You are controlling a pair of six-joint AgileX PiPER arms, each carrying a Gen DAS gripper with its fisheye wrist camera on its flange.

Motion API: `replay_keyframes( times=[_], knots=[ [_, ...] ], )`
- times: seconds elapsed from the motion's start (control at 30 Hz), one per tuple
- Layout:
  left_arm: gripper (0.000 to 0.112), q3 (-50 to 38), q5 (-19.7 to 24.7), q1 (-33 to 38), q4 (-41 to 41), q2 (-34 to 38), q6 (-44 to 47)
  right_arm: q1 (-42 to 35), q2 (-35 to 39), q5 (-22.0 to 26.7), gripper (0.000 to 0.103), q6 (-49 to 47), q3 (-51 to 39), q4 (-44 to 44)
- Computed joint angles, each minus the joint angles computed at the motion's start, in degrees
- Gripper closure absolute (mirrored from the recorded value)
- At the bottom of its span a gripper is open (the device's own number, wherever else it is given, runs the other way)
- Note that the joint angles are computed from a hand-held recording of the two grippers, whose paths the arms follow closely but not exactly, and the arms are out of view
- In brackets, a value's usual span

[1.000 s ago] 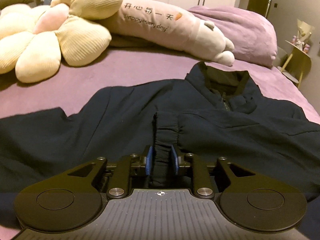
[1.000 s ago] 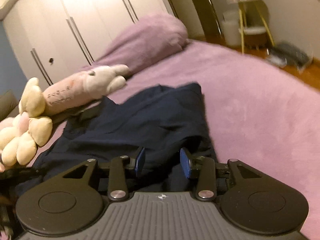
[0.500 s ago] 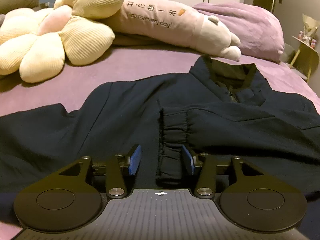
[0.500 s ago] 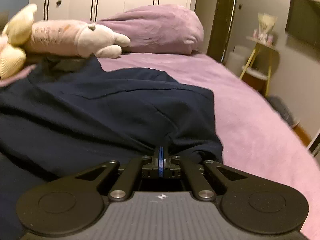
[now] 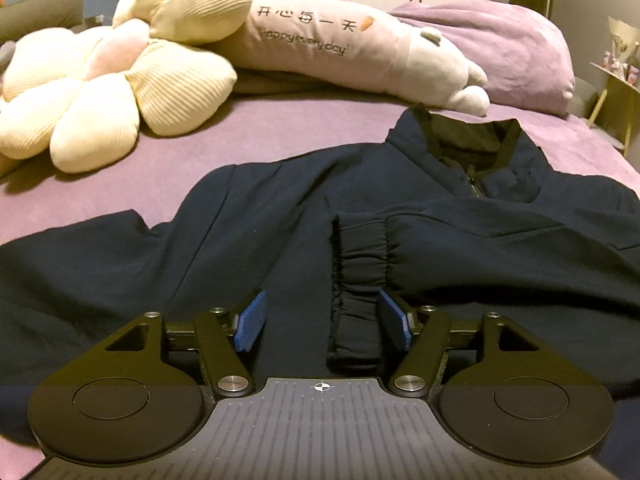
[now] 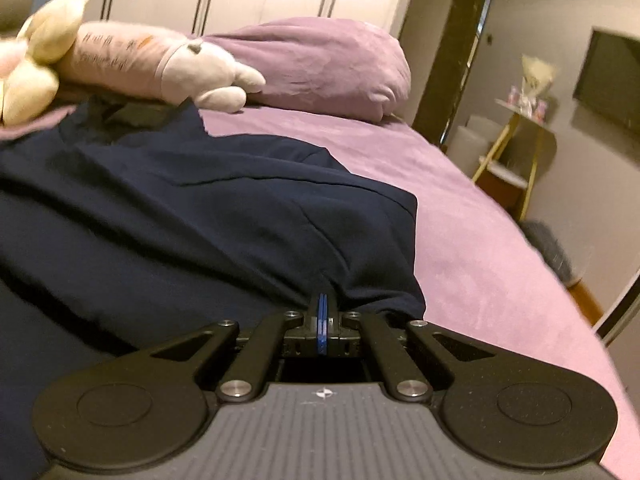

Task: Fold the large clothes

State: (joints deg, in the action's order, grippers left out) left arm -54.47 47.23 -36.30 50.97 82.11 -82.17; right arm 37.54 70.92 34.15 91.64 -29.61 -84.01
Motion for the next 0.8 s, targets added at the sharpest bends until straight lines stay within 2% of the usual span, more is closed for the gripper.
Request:
replay_keyframes(
  times=[0.1, 0.33, 0.47, 0.57, 0.67, 0.7, 0.77, 0.8],
  knots=[
    [0.037, 0.01, 0.0, 0.21, -1.16, -0.61, 0.29, 1.99, 1.47, 3.23, 0.103, -0.77, -0.45, -0.41],
    [0.034, -0.46, 0.83, -1.05, -0.9, 0.02, 0.03, -0.49, 1.58, 2.92, 0.103, 0.13, 0.0, -0.88],
    [0.024, 0.07, -0.58, 0.64, -2.49, -0.17, 1.37, 0.76, 3.26, 4.66, 0.103, -1.65, -1.02, -0.04],
    [0.016, 0.52, -2.71, 3.77, -7.92, -1.77, 7.19, 2.18, 4.02, 6.48, 0.103, -4.21, -1.86, 1.49],
    [0.015, 0.24, -1.53, 6.08, -14.74, -4.86, 13.77, 3.78, 2.19, 8.16, 0.103, -8.19, -2.81, 5.15],
    [0.015, 0.8, -1.18, 6.19, -15.88, -6.42, 14.22, 5.66, 0.61, 10.45, 0.102, -8.86, -3.13, 7.1],
    [0.015, 2.88, -0.51, 6.41, -18.94, -11.6, 15.34, 11.69, -4.33, 15.66, 0.091, -7.77, -2.38, 9.34],
    [0.015, 5.58, -1.24, 6.32, -20.27, -16.33, 15.52, 16.59, -8.01, 19.09, 0.081, -6.54, -1.77, 10.97]
  ],
)
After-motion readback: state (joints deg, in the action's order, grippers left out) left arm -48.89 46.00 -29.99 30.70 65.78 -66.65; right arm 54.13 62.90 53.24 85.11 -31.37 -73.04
